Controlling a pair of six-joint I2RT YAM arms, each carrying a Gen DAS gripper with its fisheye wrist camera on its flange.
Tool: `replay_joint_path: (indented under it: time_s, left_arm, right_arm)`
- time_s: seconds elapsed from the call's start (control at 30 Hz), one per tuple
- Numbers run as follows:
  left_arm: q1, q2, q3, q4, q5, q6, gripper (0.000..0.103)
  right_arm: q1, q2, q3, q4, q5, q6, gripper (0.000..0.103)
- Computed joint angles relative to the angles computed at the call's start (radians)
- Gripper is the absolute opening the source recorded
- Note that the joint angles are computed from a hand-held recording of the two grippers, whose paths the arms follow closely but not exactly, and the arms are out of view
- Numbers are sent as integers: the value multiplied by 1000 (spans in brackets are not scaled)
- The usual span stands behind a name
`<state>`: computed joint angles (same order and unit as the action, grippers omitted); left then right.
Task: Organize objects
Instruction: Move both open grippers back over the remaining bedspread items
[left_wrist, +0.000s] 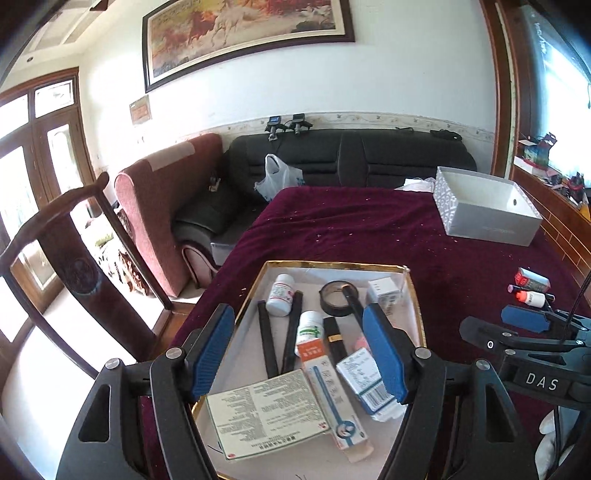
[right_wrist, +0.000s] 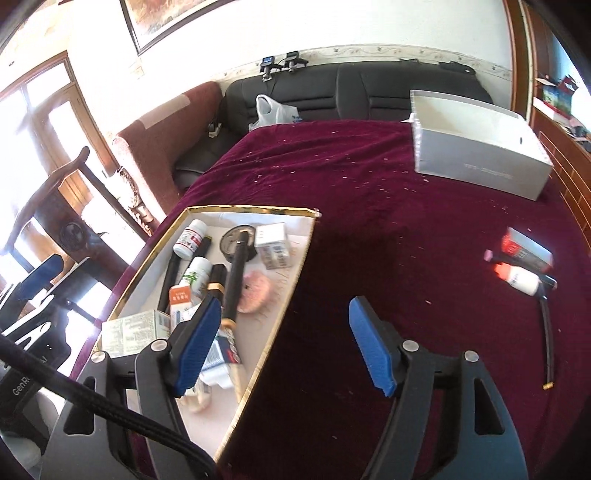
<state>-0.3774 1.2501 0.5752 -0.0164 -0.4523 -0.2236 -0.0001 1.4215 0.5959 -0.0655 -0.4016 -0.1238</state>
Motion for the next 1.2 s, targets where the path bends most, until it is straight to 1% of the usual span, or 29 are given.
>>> replay_joint_path:
  time_s: [0.2,0.3,0.5,0.7,1.0,1.13,1.2]
  left_arm:
    - [-137,13,39,-58,-82,-50,67]
    - [-196,45,69,-80,-106,-74,67]
    - [-299,125,133,-104,-148,-104,67]
    - [-364,224,202,-117,-153,-122,67]
    - [-435,353,295,-138,-148,-135,67]
    - [-446,411,334,-149,-120,-142,67]
    - [-446,452,355,-154,-76,-148,67]
  right_arm:
    - [-172,-17,-5,-48,-97,-75,72]
    - [-268,1,11,-75,-143,-121,73]
    - [-422,64,55,-108,-201,-198,73]
    - [-565,175,148,-152,-241,-255,73]
    - [-715,358,320,-214,-272,-283,73]
    - [-749,423,386,-231,-265,-287,73]
    - [-758,462,424,-225,-240,-282,73]
